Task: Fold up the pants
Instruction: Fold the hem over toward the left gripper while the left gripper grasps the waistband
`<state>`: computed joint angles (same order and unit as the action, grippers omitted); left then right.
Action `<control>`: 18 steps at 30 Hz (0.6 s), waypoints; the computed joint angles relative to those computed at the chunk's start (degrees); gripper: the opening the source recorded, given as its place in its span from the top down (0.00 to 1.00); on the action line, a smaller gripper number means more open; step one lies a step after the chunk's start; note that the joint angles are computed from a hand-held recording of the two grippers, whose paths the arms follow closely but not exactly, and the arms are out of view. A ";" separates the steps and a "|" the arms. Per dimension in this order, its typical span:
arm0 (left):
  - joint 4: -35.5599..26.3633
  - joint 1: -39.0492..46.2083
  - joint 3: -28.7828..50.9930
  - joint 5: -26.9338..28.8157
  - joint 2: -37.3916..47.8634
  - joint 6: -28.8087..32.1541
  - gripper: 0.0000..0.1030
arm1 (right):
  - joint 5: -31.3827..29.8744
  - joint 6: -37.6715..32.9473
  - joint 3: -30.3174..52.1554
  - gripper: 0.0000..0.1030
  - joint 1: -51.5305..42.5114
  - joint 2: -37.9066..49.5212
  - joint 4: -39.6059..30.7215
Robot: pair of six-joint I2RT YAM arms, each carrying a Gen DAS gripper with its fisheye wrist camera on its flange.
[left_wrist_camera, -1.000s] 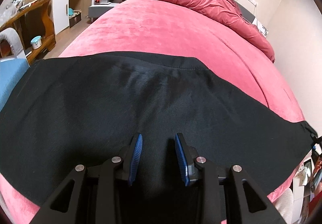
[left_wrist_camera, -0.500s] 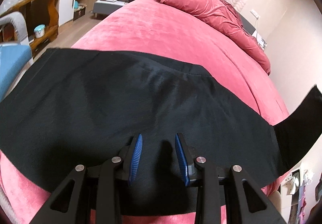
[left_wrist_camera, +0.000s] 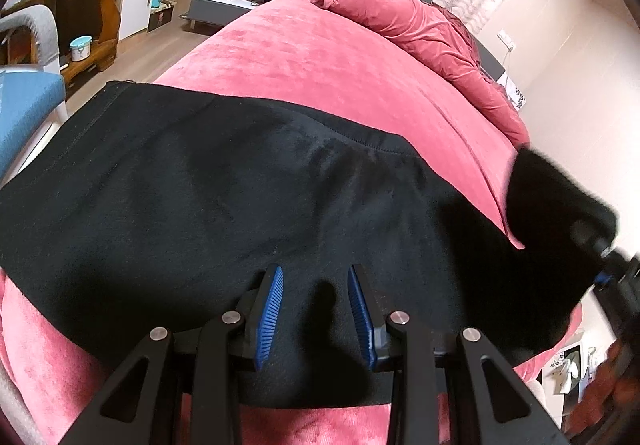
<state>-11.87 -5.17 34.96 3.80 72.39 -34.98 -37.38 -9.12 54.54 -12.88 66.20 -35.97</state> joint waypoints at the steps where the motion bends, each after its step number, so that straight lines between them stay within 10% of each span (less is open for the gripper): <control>1: -0.09 0.11 -0.06 0.47 -0.11 0.00 0.67 | 1.11 0.29 -1.64 0.79 1.80 0.04 0.98; 9: 1.38 -0.69 -0.29 3.06 -0.31 0.54 0.67 | 8.10 0.32 -9.16 0.72 8.74 4.81 7.49; 14: 2.84 -1.48 0.48 6.95 0.40 0.52 0.67 | -2.77 -7.40 -6.26 0.34 3.34 9.80 -1.96; 18: 4.53 -1.32 2.91 13.63 3.45 0.09 0.64 | -12.88 -18.76 -3.21 0.33 -6.14 10.92 -12.73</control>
<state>-7.34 -6.49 37.86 17.43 75.84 -34.88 -50.26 -27.88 51.33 -19.02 77.12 -48.70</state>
